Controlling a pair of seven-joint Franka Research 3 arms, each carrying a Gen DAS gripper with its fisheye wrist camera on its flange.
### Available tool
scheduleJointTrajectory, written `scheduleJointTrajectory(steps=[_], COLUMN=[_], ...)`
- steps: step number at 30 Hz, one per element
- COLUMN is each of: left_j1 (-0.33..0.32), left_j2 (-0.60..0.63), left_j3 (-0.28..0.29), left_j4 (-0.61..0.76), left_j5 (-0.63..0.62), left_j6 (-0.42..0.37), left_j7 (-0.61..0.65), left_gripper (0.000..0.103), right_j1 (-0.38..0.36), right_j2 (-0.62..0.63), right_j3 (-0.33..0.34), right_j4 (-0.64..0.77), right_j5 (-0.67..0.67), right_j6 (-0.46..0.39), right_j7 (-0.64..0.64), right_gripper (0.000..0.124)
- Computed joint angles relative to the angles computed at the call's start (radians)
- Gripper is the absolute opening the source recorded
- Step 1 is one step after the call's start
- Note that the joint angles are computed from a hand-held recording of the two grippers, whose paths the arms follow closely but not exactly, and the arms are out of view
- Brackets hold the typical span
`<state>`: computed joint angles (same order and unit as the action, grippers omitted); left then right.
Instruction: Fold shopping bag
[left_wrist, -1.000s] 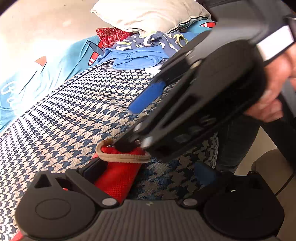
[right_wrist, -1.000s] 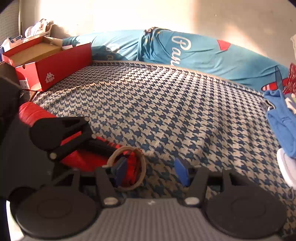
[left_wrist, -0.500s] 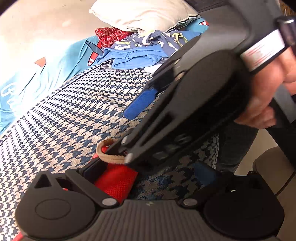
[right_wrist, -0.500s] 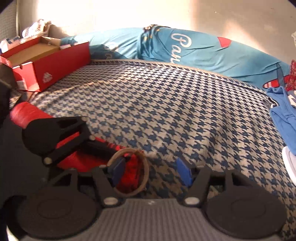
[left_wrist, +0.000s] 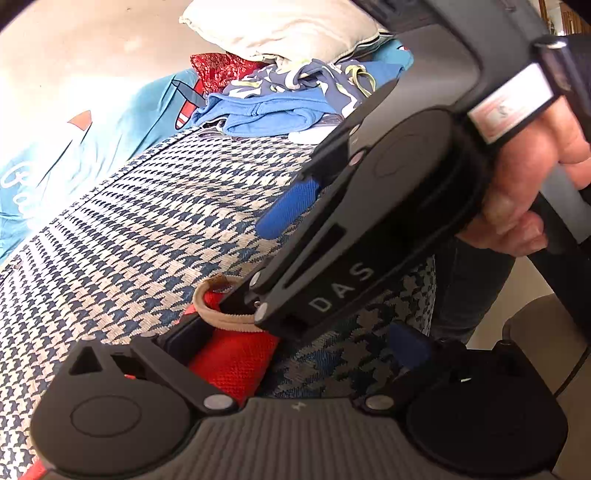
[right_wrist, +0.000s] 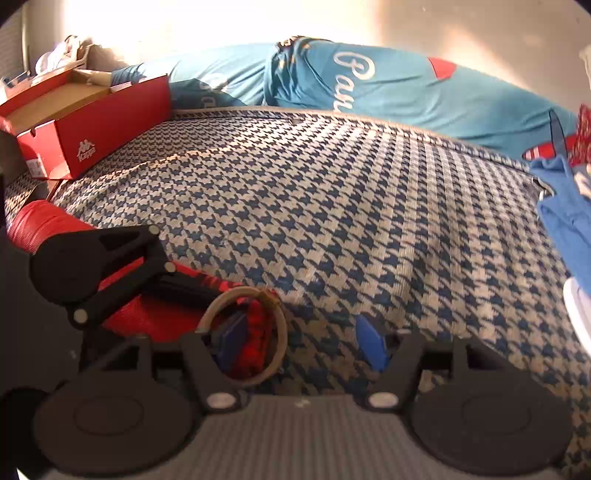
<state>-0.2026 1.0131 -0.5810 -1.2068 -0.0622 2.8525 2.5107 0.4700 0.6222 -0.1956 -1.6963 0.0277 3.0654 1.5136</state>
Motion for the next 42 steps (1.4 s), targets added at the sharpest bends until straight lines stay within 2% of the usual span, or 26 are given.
scheduleJointTrajectory(steps=[4, 11, 14, 18, 20, 22, 30, 37, 40, 42], left_j1=[-0.015, -0.011, 0.001, 0.101, 0.123, 0.121, 0.026, -0.091, -0.101, -0.094], left_j2=[-0.016, -0.035, -0.070, -0.097, -0.106, -0.104, -0.075, -0.100, -0.093, -0.086], left_j3=[0.027, 0.030, 0.029, -0.098, -0.126, -0.126, -0.009, 0.158, 0.167, 0.155], left_j4=[-0.009, 0.003, -0.042, -0.137, -0.164, -0.156, -0.044, -0.068, -0.059, -0.054], left_j5=[0.020, -0.006, -0.015, -0.062, -0.074, -0.085, -0.107, 0.035, 0.073, 0.086], left_j6=[-0.007, -0.067, -0.051, -0.011, -0.001, -0.022, -0.120, -0.031, -0.029, -0.028], left_j7=[-0.010, -0.044, -0.035, 0.080, 0.115, 0.117, 0.034, -0.059, -0.115, -0.131], left_gripper=[0.103, 0.103, 0.102, 0.102, 0.102, 0.102, 0.102, 0.102, 0.102, 0.102], right_j1=[0.014, -0.011, -0.021, -0.034, -0.041, -0.040, -0.037, -0.023, -0.007, -0.003], right_j2=[0.008, 0.009, 0.009, 0.010, 0.011, 0.011, 0.010, 0.015, 0.016, 0.015], right_j3=[-0.015, 0.011, 0.022, 0.037, 0.044, 0.043, 0.040, 0.023, 0.005, 0.002], right_j4=[0.007, 0.016, 0.021, 0.027, 0.029, 0.029, 0.024, 0.024, 0.020, 0.018], right_j5=[-0.013, -0.005, -0.002, 0.004, 0.007, 0.006, 0.007, 0.004, -0.002, -0.003], right_j6=[-0.004, -0.018, -0.025, -0.033, -0.037, -0.035, -0.025, -0.014, -0.012, -0.011], right_j7=[-0.004, -0.015, -0.021, -0.028, -0.032, -0.033, -0.035, -0.038, -0.030, -0.026], right_gripper=[0.065, 0.065, 0.066, 0.066, 0.067, 0.067, 0.067, 0.070, 0.070, 0.070])
